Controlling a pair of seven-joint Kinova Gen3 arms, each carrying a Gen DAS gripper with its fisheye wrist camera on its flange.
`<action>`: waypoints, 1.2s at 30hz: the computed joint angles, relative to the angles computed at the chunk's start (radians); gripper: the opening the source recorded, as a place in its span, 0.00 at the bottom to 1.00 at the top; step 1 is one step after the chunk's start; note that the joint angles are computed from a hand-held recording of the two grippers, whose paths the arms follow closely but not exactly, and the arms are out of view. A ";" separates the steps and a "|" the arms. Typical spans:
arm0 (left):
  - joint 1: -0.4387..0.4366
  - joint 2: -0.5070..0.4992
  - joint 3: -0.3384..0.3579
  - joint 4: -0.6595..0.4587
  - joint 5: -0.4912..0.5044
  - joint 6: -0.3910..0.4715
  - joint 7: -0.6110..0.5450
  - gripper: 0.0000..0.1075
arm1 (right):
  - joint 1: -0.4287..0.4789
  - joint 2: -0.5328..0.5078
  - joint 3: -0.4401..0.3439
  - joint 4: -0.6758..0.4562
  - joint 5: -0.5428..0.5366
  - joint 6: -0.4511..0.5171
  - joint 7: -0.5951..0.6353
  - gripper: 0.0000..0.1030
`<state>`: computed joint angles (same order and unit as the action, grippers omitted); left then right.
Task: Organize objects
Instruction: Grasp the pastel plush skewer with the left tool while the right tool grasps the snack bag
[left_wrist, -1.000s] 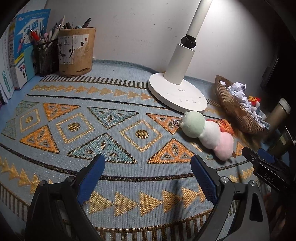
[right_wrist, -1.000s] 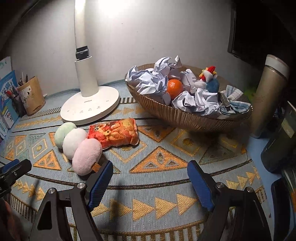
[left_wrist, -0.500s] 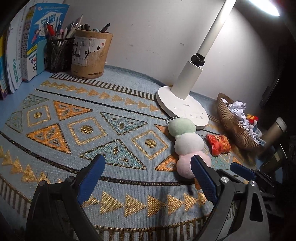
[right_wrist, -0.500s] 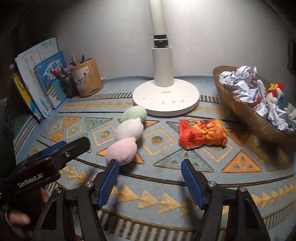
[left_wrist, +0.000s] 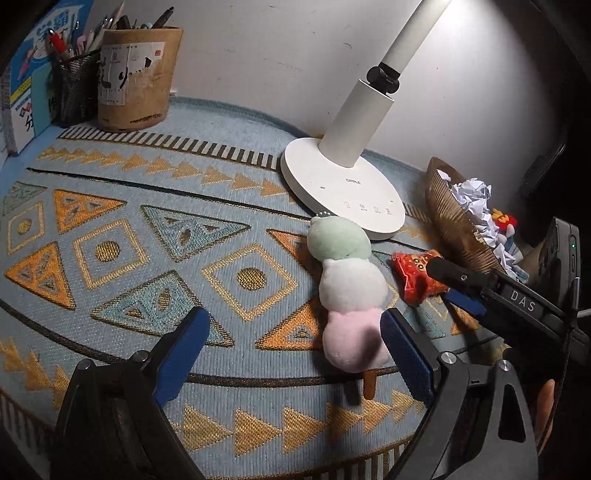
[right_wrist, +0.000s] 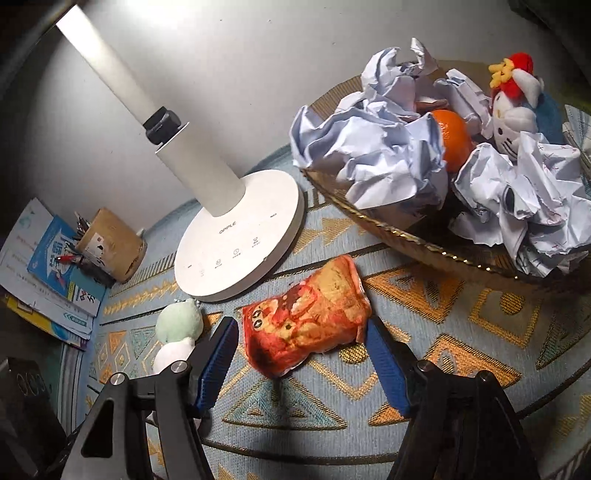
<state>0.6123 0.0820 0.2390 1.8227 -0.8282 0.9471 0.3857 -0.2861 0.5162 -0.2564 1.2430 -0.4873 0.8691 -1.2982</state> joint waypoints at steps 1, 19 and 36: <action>-0.006 0.008 0.023 -0.002 -0.019 0.018 0.014 0.87 | 0.039 0.012 -0.046 0.001 -0.041 0.041 0.041 0.68; -0.011 0.091 -0.067 -0.164 0.136 0.022 -0.322 0.86 | -0.149 0.014 0.049 -0.069 0.274 0.015 0.327 0.67; 0.073 0.217 -0.117 -0.305 0.113 0.168 -0.397 0.79 | -0.022 -0.043 0.067 0.009 0.102 0.078 0.067 0.36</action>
<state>0.6849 0.2988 0.1222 1.5177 -0.7153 1.1152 -0.0117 -0.3077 0.4731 -0.1897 1.2524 -0.3849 0.9475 -1.2316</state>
